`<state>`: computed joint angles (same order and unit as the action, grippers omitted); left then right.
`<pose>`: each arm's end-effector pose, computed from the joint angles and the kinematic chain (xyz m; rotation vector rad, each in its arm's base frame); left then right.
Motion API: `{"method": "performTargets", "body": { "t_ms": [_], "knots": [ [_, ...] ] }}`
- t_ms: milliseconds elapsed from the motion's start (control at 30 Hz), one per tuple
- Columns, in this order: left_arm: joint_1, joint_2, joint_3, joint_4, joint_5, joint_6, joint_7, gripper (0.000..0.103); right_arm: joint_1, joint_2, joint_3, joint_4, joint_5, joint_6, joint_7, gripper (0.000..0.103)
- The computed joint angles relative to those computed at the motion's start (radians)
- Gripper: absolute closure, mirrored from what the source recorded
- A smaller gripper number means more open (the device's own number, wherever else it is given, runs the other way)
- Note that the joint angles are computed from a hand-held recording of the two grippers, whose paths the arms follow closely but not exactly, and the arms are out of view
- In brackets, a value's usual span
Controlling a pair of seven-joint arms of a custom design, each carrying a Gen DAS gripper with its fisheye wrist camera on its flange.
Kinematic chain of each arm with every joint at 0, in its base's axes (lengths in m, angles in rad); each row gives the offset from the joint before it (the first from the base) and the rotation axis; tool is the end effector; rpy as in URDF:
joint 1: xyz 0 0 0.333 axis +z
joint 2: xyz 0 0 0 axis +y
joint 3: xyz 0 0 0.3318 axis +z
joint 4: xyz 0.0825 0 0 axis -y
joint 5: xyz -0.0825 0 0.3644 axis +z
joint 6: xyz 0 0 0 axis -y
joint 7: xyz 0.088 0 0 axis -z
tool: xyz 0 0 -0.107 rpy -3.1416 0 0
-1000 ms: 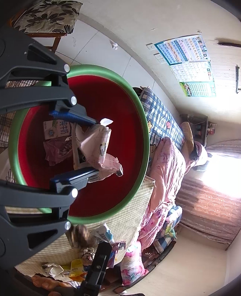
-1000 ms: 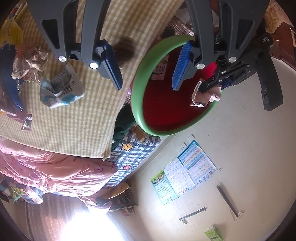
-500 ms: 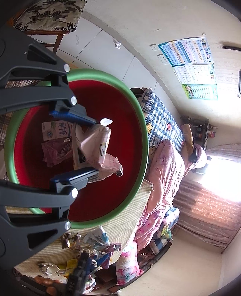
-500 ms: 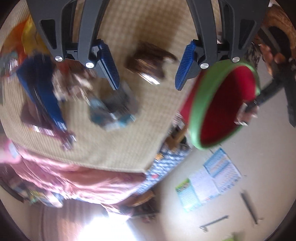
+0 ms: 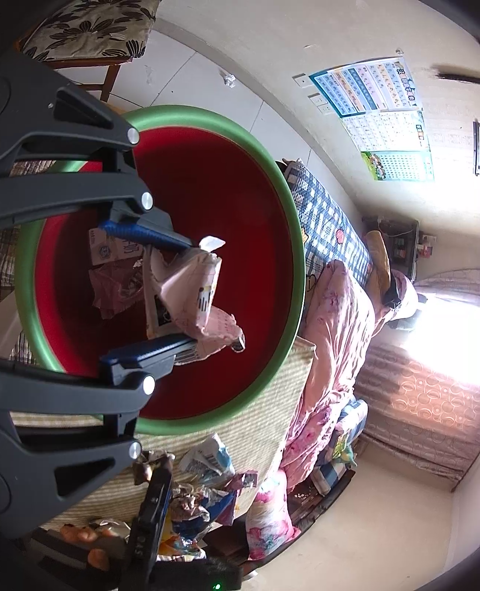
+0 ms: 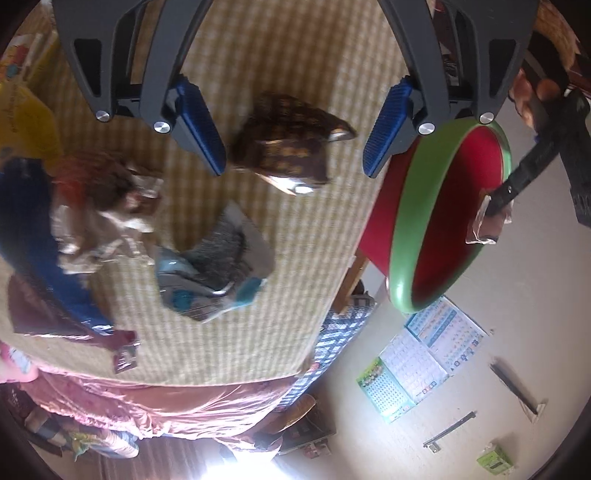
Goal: Collect trash
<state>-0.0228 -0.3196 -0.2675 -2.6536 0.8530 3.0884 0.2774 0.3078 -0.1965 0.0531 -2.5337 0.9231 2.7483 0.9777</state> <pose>0.3784 -0.1810 0.4337 -1.9546 1.6874 -0.8775 0.4306 0.1285 0.4070 -1.9164 1.6300 0.0212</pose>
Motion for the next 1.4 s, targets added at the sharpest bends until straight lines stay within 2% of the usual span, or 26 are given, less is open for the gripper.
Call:
{"method": "performTargets", "body": {
  "t_ms": [67, 100, 233, 367, 533, 667, 1000, 1067, 1133, 1400],
  "knots": [
    [-0.003, -0.009, 0.002, -0.007, -0.004, -0.002, 0.002, 0.059, 0.0, 0.011, 0.011, 0.007, -0.03, -0.005, 0.021, 0.047],
    [-0.004, -0.013, 0.006, -0.011, -0.006, -0.002, 0.004, 0.059, -0.004, 0.016, 0.015, 0.012, -0.058, -0.012, 0.04, 0.051],
    [0.003, -0.03, 0.004, -0.026, -0.012, -0.007, -0.002, 0.059, 0.001, 0.008, 0.015, 0.009, -0.082, -0.02, 0.037, 0.051],
    [0.011, -0.033, -0.002, -0.029, -0.014, -0.009, -0.009, 0.059, 0.014, -0.027, 0.013, 0.021, -0.062, -0.004, 0.015, 0.051],
    [0.009, -0.034, 0.001, -0.03, -0.013, -0.007, -0.001, 0.059, 0.053, -0.064, -0.002, 0.066, 0.032, 0.013, -0.075, 0.051],
    [0.007, -0.036, 0.0, -0.028, -0.014, -0.015, 0.007, 0.059, 0.086, -0.065, -0.002, 0.111, 0.101, -0.012, -0.152, 0.051],
    [0.001, -0.045, -0.008, -0.034, -0.019, -0.054, -0.007, 0.059, 0.117, -0.015, 0.025, 0.176, 0.181, -0.068, -0.225, 0.049],
    [0.008, -0.05, -0.021, -0.032, -0.009, -0.082, -0.028, 0.054, 0.115, -0.003, 0.023, 0.189, 0.203, -0.091, -0.229, 0.043],
    [0.015, -0.059, -0.033, -0.032, 0.01, -0.102, -0.06, 0.039, 0.115, -0.002, 0.032, 0.188, 0.217, -0.083, -0.227, 0.038],
    [-0.033, -0.095, -0.036, -0.02, 0.032, -0.232, -0.124, 0.034, 0.106, -0.048, 0.024, 0.139, 0.244, -0.083, -0.27, 0.037]
  ]
}}
